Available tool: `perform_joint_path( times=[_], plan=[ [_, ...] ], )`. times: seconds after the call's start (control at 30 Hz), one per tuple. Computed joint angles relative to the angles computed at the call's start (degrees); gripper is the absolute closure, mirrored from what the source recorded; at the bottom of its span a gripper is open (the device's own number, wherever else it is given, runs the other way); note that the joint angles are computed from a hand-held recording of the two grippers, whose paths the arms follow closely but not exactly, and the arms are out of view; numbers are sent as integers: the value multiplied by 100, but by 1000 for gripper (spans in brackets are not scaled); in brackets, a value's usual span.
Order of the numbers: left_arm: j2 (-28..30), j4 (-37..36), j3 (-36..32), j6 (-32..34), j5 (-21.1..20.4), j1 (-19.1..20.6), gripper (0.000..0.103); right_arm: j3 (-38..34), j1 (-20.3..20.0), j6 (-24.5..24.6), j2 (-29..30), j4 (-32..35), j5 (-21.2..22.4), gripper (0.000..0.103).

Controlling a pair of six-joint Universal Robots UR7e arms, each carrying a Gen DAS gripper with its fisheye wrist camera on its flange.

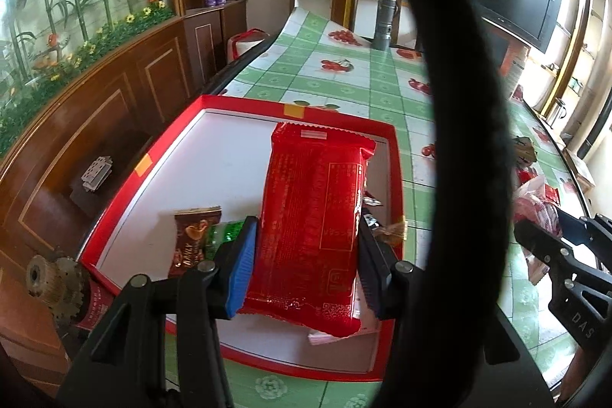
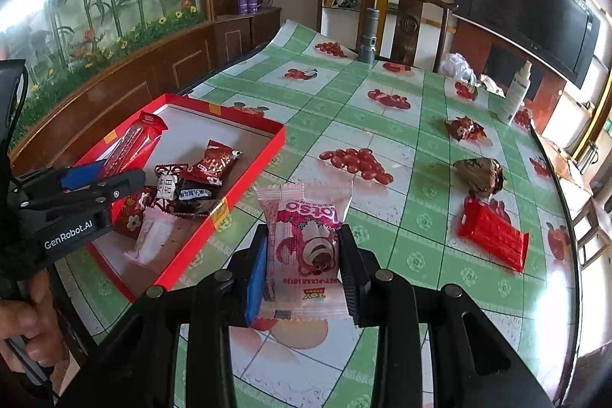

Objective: Organize snacks
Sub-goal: 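Carry the large red packet in the left tool while the right tool carries the Oreo packet to the tray, then open the left tool over the tray while the right tool releases the Oreo packet there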

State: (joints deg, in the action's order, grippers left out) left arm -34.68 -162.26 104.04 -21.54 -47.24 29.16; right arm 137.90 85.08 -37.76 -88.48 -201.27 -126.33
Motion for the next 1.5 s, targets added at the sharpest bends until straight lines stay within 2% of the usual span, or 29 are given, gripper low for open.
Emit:
perform_joint_path(
  times=[0.7, 0.8, 0.93, 1.07, 1.2, 1.3, 1.5],
  plan=[
    [24, 111, -106, -9, 110, 195, 53, -182, -21, 25, 257, 108, 49, 69],
    [32, 189, -193, 16, 115, 275, 53, -254, -51, 111, 258, 309, 184, 69],
    [101, 295, -470, 110, 77, 433, 53, -550, -142, 524, 151, 1115, 910, 69],
    [331, 461, -958, 317, 316, 600, 53, -1134, -139, 865, 540, 1601, 1331, 69],
    [514, 733, -1297, 343, 445, 755, 53, -1672, -158, 1118, 1093, 1939, 1431, 69],
    [601, 962, -1459, 296, 461, 850, 53, -1921, -157, 1161, 1407, 2010, 1321, 69],
    [663, 1141, -1571, 285, 399, 905, 53, -2152, -243, 1245, 1641, 2246, 1250, 69]
  ],
)
